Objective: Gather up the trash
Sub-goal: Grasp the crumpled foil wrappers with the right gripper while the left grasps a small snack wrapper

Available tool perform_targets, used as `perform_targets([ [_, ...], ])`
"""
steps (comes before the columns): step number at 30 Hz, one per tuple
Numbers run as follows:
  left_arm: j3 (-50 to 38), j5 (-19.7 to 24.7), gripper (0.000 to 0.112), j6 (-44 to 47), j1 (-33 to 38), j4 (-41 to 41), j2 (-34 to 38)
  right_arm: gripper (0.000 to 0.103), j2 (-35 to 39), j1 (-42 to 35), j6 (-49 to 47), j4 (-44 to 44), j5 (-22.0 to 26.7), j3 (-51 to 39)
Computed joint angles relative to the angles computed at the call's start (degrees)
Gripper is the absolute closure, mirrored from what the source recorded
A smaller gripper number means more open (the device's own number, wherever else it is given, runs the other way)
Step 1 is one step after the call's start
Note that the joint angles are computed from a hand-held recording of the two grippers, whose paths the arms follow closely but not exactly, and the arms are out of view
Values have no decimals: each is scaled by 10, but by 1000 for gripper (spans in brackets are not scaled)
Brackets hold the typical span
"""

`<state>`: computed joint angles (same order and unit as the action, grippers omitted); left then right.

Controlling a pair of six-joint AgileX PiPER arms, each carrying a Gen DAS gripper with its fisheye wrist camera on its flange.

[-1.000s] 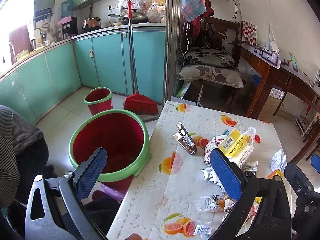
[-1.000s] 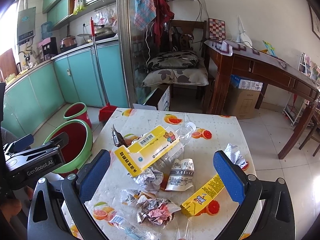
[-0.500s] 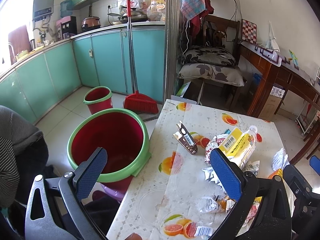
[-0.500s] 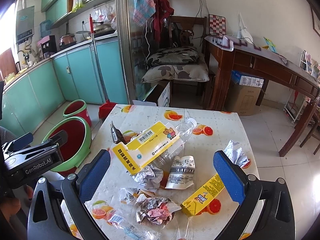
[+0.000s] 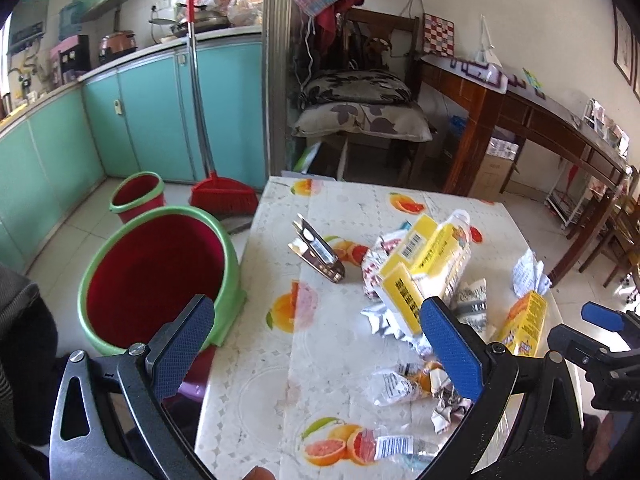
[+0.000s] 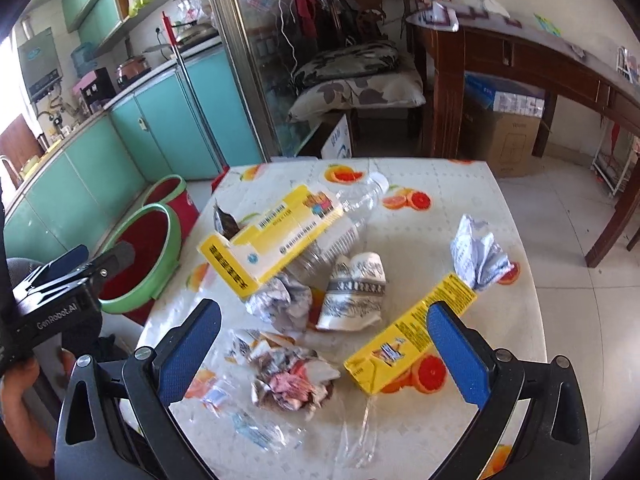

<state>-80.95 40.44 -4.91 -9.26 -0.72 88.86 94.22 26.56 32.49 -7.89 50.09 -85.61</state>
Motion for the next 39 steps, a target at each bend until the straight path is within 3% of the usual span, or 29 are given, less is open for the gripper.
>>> perform_targets([
  [2, 13, 3, 9, 34, 8, -37, 4, 0, 14, -19, -25, 42, 28, -4],
  [6, 15, 42, 9, 91, 29, -113, 31, 0, 19, -17, -63, 75, 5, 23],
  [8, 30, 38, 9, 95, 27, -111, 27, 1, 17, -3, -80, 82, -18, 38],
  [11, 45, 35, 10, 101, 31, -106, 22, 3, 43, 2, -138, 141, -15, 31],
  [17, 45, 56, 15, 162, 45, -151, 29, 52, 97, -9, -189, 209, -38, 26],
  [18, 43, 57, 15, 168, 43, -155, 32, 71, 99, -13, -204, 228, -45, 32],
  [22, 34, 69, 15, 198, 36, -173, 46, 78, 62, -27, -235, 275, -96, 82],
  [24, 24, 78, 16, 210, 31, -183, 59, 79, 30, -31, -210, 252, -116, 103],
  [30, -18, 97, 45, 209, 2, -181, 118, 79, -45, -48, -95, 137, -118, 120],
  [34, -16, 109, 90, 239, 0, -208, 138, 78, -68, -63, -82, 131, -102, 116],
  [39, 10, 106, 106, 266, 27, -244, 103, 78, -86, -64, -96, 145, -100, 119],
])
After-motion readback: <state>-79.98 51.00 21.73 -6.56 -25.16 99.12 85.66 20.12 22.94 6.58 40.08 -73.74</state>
